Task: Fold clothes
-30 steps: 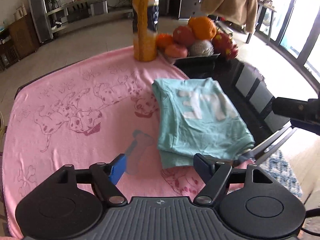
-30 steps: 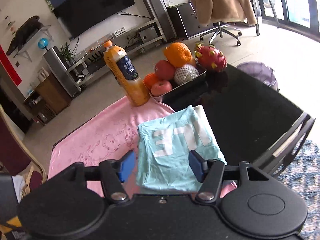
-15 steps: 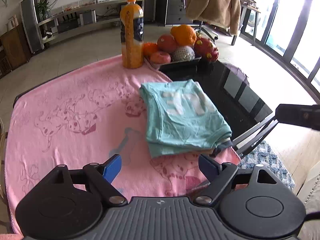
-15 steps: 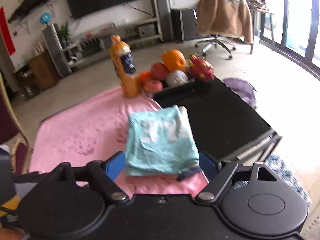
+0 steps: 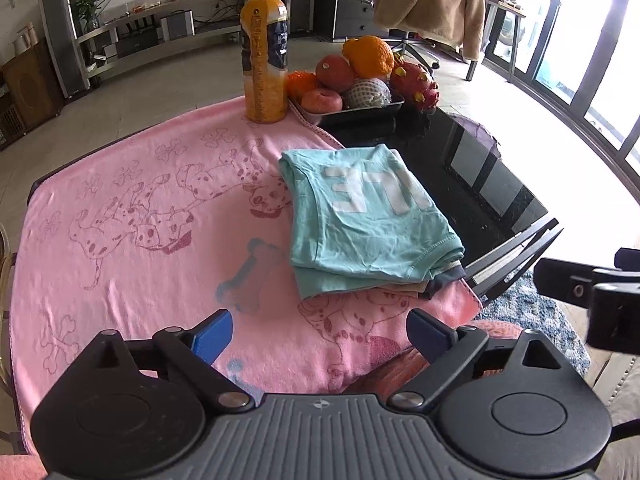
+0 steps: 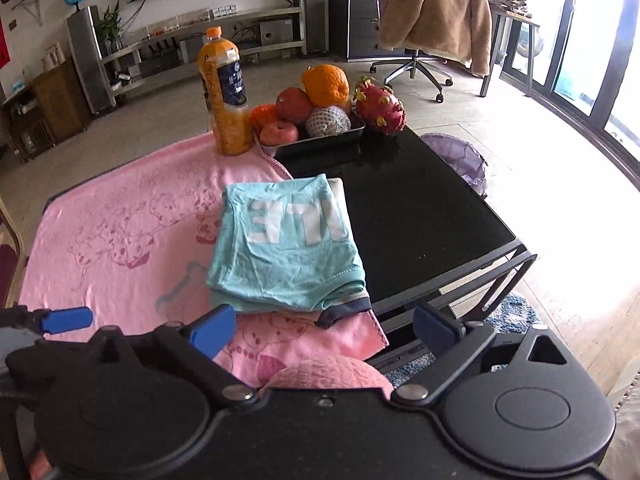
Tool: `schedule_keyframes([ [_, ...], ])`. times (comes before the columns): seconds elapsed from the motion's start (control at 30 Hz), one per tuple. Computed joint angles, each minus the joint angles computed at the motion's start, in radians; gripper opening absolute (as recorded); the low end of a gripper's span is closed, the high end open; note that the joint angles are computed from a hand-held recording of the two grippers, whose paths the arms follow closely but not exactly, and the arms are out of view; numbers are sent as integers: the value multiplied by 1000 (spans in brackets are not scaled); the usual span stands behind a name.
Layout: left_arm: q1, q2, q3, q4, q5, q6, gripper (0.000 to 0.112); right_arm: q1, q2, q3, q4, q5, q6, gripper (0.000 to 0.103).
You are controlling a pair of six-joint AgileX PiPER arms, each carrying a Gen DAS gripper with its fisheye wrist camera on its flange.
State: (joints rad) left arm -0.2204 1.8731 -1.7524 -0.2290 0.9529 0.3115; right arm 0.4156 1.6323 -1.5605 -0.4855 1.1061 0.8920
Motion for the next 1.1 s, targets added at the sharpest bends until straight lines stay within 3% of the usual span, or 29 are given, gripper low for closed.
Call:
schedule_keyframes([
  [1.1, -16, -13, 28, 15, 0, -23, 99, 14, -4, 18, 12, -1, -3, 97],
])
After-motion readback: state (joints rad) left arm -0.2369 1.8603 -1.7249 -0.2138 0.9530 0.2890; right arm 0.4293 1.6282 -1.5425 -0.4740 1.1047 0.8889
